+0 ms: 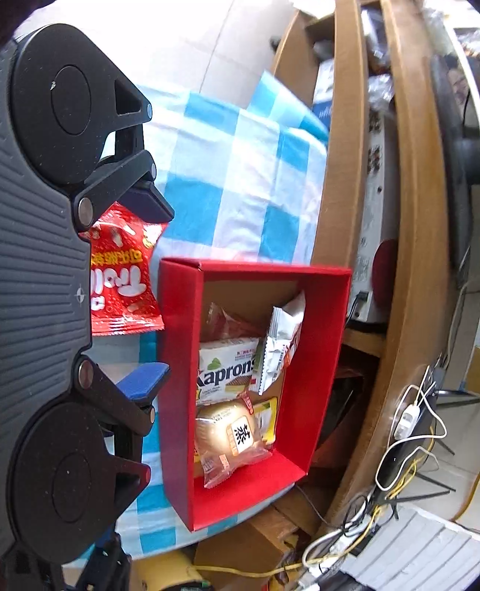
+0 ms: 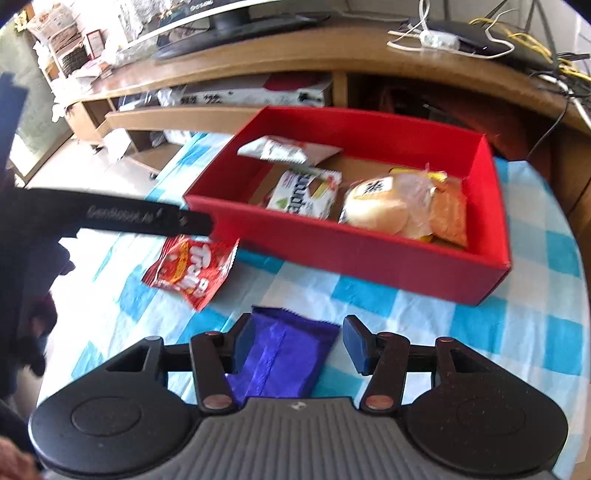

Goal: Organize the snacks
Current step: 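Grasp the red Trolli packet with the left gripper while the right grasps the purple foil packet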

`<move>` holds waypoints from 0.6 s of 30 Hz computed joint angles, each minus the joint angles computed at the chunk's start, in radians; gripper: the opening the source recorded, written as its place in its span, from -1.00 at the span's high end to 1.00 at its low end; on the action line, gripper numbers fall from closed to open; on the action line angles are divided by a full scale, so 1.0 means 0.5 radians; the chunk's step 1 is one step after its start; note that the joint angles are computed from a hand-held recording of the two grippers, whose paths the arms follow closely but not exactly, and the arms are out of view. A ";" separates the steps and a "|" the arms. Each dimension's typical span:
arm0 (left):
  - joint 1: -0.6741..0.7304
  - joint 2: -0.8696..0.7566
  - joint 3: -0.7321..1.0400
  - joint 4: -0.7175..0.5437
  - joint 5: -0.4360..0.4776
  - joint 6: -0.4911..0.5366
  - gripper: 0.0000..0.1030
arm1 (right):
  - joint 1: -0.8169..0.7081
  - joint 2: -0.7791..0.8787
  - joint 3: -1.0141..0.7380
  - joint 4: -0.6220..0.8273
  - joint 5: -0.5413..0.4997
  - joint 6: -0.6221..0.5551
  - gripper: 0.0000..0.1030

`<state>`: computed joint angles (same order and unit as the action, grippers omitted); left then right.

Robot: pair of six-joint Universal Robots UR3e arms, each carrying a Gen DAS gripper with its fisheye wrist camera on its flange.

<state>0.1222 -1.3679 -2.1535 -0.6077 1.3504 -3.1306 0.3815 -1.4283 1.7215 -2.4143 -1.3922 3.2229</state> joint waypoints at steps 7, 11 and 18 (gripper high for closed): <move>0.053 -0.198 0.000 0.106 -0.105 0.251 -0.69 | -0.002 0.063 -0.029 0.066 0.071 -0.002 -0.33; 0.049 -0.301 0.009 0.174 -0.128 0.344 -0.70 | 0.004 0.096 -0.048 0.097 0.076 0.004 -0.33; 0.109 -0.426 0.040 0.098 -0.234 0.527 -0.71 | 0.002 0.129 -0.063 0.112 0.078 0.015 -0.34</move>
<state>0.1767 -1.5807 -2.1337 -0.5587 1.2336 -2.8672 0.3827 -1.3638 1.6902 -2.3584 -1.3532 3.2302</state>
